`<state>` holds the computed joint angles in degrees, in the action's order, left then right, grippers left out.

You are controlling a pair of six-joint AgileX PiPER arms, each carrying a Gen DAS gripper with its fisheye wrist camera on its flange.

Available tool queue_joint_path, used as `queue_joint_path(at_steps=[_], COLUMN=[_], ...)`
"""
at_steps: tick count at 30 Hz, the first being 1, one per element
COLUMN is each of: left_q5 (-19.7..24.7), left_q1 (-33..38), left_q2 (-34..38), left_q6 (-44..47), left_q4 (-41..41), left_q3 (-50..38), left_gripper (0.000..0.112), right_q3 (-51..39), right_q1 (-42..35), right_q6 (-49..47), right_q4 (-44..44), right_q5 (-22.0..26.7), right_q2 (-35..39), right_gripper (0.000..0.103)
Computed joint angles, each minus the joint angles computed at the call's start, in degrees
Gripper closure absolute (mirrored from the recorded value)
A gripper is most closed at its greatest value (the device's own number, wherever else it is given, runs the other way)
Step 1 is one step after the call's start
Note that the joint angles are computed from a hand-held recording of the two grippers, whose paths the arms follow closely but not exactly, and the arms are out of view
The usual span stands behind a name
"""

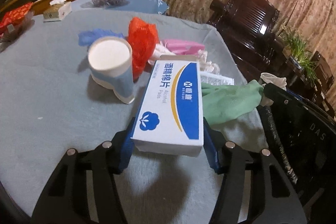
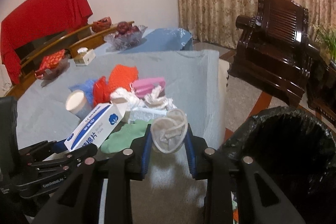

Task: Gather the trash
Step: 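Carry the box and tissue over the bin and open both grippers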

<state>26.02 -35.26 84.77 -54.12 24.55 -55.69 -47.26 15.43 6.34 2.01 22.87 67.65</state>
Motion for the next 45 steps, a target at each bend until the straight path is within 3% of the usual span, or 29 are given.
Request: queue_joint_path(at_steps=[7,13,14,16,25,30,37,41,45], left_q5=[2.4,2.9,1.8,4.3,6.4,7.0,6.7,5.5,4.5], left_q1=[-2.3,-1.9,-2.8,-3.0,-8.2,-11.3,-16.4,-18.8,-20.5], left_q2=[-4.3,-5.9,-7.2,-7.3,-9.1,-8.3,-1.6,3.4,8.7], left_q6=[-3.9,0.0,-1.5,-1.4,-6.6,-5.8,-4.3,-2.5,1.5], left_q4=[4.9,1.2,2.6,2.3,9.4,8.7,8.5,7.1,3.3], left_q3=[1.1,2.2,2.8,2.4,0.6,-3.0,-11.5,-16.6,-21.9], left_gripper=[0.058,0.058,0.058,0.058,0.058,0.058,0.058,0.058,0.058], right_q3=[-0.9,-0.5,-0.3,0.0,-0.4,-1.7,-2.7,-2.1,-0.6], right_q1=[-1.3,-1.4,-1.7,-2.7,-10.9,-22.4,-49.1,-64.2,-74.9], right_q6=[-2.4,-0.6,-1.0,-2.8,-13.8,-27.8,-51.9,-62.6,-70.0], right_q4=[0.9,-3.5,-3.2,-1.3,7.9,19.1,37.8,44.4,47.0], right_q5=[2.9,4.6,4.9,5.4,9.1,14.0,25.7,32.9,37.1], right_q2=[-5.0,-7.8,-8.2,-8.9,-14.4,-18.2,-20.2,-19.3,-17.7], right_gripper=[0.074,0.074,0.074,0.074,0.074,0.074,0.074,0.074,0.074])
